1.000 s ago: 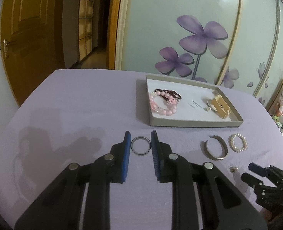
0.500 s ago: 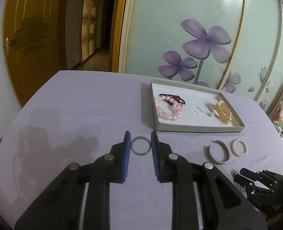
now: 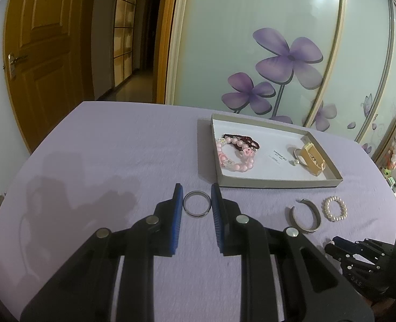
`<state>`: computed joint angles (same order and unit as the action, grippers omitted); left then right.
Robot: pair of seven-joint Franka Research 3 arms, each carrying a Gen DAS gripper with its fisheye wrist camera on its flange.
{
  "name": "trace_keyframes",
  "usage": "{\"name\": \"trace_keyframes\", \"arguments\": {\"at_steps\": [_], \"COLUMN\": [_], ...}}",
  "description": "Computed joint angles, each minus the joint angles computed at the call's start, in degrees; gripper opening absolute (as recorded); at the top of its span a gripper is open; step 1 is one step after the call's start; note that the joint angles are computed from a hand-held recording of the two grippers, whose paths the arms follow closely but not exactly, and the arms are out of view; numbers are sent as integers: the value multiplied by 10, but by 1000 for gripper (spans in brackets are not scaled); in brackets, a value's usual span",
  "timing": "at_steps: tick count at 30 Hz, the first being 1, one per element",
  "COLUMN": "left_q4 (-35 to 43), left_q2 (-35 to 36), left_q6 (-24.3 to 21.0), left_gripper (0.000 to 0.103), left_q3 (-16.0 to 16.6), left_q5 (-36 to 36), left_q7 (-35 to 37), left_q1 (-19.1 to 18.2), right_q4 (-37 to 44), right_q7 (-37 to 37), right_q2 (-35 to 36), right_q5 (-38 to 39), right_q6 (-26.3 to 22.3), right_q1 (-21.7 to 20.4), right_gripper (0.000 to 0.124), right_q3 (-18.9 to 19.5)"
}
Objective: Organize jewelry
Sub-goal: 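Lift the silver ring with the left tool while the right tool grasps another earring, then drop the earring in the tray with the right tool while the left carries the ring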
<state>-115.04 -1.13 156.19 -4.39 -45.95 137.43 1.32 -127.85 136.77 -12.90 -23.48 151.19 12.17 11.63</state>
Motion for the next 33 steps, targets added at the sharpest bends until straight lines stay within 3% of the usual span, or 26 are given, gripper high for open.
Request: {"name": "trace_keyframes", "arguments": {"at_steps": [10,21,26,33], "left_q4": [5,61,131,266], "left_q2": [2,35,85,196], "left_q6": [-5,-30,-41,-61], "left_gripper": [21,21,21,21], "left_q3": [-1,-18,-41,-81], "left_q5": [4,3,24,115], "left_q7": [-1,-7,-29,-110], "left_q1": [1,1,3,0], "right_q4": [-3,52,105,171], "right_q7": [-13,66,52,-71], "right_q2": [-8,-15,42,139], "right_q5": [2,-140,-147,-33], "right_q6": [-5,31,59,89], "right_q1": [3,-77,-67,-22], "right_gripper": [16,16,16,16], "right_q3": [-3,21,-11,-71]}}
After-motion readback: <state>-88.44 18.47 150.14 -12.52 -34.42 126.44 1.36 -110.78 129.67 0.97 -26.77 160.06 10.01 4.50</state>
